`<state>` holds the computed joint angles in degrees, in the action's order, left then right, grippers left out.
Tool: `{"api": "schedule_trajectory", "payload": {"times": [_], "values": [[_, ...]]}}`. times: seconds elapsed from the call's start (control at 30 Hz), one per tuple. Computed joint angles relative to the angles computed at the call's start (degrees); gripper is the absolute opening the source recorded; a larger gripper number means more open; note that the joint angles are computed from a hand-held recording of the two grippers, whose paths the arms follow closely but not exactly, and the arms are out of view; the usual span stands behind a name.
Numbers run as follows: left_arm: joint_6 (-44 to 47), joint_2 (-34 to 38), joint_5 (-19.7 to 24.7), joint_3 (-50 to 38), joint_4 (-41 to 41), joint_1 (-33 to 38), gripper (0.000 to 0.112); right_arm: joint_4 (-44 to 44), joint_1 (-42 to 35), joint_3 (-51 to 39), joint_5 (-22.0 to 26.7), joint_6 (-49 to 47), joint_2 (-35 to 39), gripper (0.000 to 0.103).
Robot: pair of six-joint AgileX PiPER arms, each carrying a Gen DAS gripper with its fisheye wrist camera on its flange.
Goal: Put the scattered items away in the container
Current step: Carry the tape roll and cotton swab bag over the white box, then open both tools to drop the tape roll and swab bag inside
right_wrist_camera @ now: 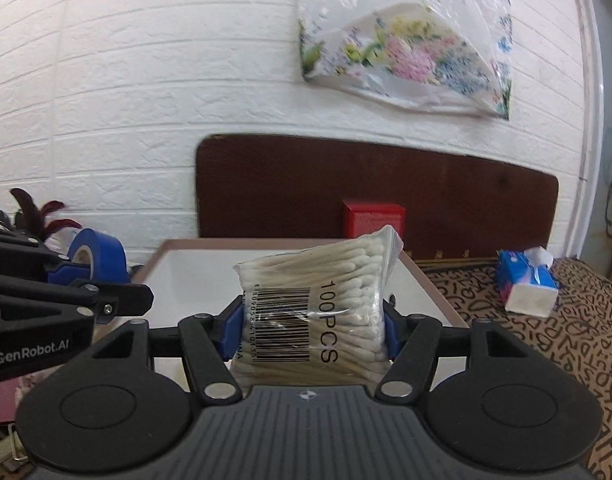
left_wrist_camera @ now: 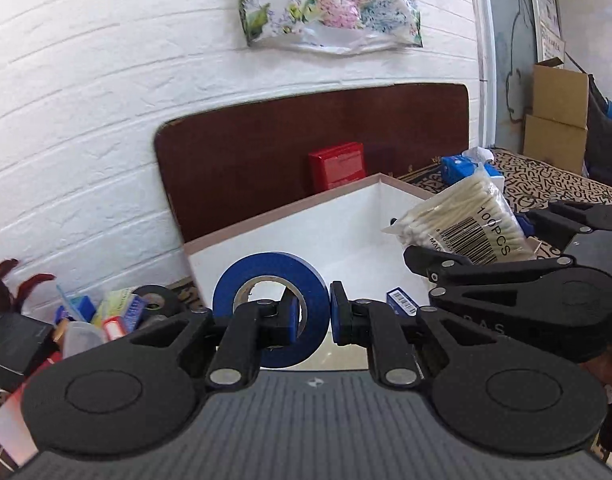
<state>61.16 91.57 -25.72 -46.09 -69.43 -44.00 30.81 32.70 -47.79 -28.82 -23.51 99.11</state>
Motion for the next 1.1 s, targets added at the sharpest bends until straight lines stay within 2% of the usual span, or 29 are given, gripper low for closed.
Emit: {"api": "schedule_trajectory", "payload": {"times": [0.27,0.6,0.83,0.9,0.93,1.0,1.07,1.1], "values": [[1.9,5.8,1.6,-3.8,-3.1,0.9,0.017,-4.1,-3.0,-3.6,2.8,4.7,5.5,0.064],[6.5,5.3,2.0,-3.3,-9.2,1.0,0.018,-8.1,-3.9,-5.2,6.0,9.9,7.6,0.064],[7.9,4.8,1.6,-3.0,-10.2,0.7,0.023,0.1,-1.9,-4.1,4.5,1.4,6.6,0.083],[8.0,4.5,0.9,-2.8,-10.5,0.3,0.027,1.8,-1.4,-3.3,3.5,0.5,6.3,0.09],[8.1,4.5,0.5,-2.7,-10.7,0.2,0.032,2.9,-1.2,-3.0,2.9,-0.3,6.2,0.09],[7.3,4.0,-0.8,-2.0,-10.3,-0.2,0.042,2.9,-1.2,-2.6,2.9,-0.5,5.9,0.089],[5.3,3.1,-3.7,-0.8,-8.4,-1.2,0.063,3.1,-1.2,-2.1,3.2,-0.6,5.4,0.089],[4.0,2.3,-4.1,0.1,-6.8,-1.3,0.066,3.9,-0.8,-1.7,2.6,-0.9,5.0,0.092]]}}
